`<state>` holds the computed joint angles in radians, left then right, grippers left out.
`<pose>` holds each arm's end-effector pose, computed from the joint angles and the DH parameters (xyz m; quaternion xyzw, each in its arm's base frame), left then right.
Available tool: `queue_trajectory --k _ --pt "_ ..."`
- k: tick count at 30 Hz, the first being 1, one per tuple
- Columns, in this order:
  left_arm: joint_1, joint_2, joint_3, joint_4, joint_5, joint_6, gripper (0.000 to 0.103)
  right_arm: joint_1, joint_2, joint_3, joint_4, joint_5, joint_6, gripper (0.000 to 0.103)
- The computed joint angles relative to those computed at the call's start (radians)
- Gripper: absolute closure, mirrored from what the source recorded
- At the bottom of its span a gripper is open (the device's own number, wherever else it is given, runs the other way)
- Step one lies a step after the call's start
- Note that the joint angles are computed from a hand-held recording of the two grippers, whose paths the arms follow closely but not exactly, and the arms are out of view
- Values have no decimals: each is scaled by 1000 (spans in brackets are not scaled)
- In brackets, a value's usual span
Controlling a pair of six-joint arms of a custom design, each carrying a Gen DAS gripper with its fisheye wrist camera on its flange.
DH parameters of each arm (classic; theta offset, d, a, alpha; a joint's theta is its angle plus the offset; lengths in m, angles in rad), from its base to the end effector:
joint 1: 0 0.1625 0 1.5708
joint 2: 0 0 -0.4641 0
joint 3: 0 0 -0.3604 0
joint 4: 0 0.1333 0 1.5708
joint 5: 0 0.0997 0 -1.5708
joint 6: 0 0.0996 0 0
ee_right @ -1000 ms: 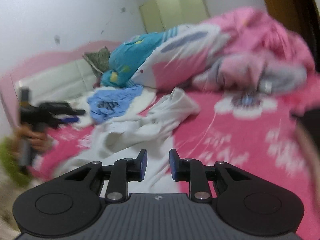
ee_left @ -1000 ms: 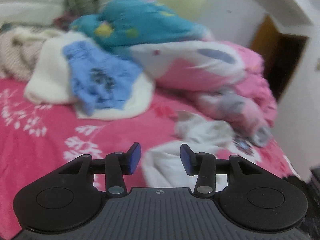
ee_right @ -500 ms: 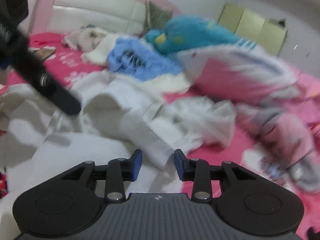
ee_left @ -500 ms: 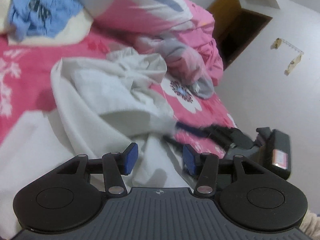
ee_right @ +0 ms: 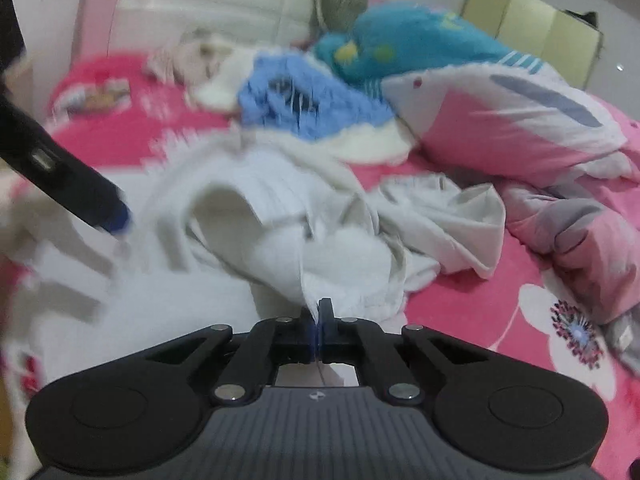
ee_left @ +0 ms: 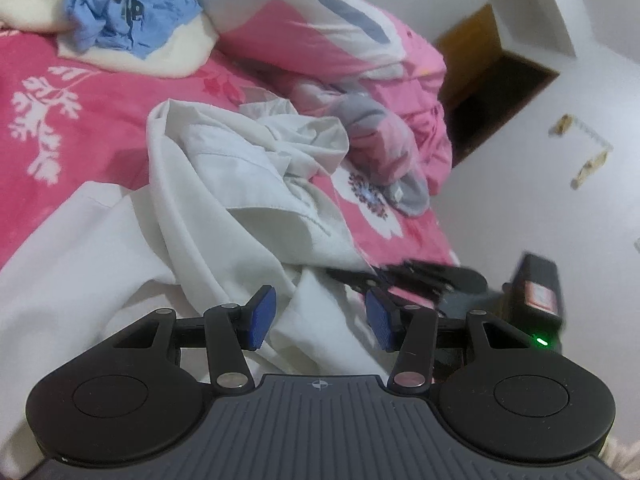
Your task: Fold clothes
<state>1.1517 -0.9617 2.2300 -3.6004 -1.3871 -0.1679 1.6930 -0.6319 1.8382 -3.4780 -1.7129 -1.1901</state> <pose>-0.0702 -0.5299 0.1970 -0.0820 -0.9215 0.3788 0.0255 0.1967 -0.6234 0.0889 0.5522 -0.7572 0.2609 0.2317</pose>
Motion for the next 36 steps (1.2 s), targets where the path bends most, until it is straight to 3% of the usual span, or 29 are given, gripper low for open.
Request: queue_trajectory --k 5,11,14,19,21,23,25,29,31,33,36 --pt "20 -20 -1 23 -130 20 53 6 -89 205 -158 113 11 103" --pt "25 -56 37 129 -226 50 48 49 -124 397 -287 93 -25 103" --pt "31 -64 52 158 -220 11 48 61 -62 455 -413 46 -100 103" --pt "26 -76 64 202 -163 -24 48 67 31 485 -548 52 -130 102" --pt "21 -74 65 203 -128 -24 48 73 36 498 -546 46 -136 98" --pt "20 -74 69 203 -110 -16 48 72 14 517 -522 52 -130 77" --pt "16 -71 73 202 -95 0 48 60 -41 535 -467 74 -95 68" --pt "-5 -63 88 196 -48 45 48 29 -193 519 -314 135 81 68" --pt "-14 -55 95 186 -40 64 48 32 -212 474 -314 155 144 68" --pt "-16 -48 99 180 -38 69 48 47 -198 418 -354 157 168 68" --pt "-20 -40 104 176 -28 65 48 79 -131 323 -363 124 64 68"
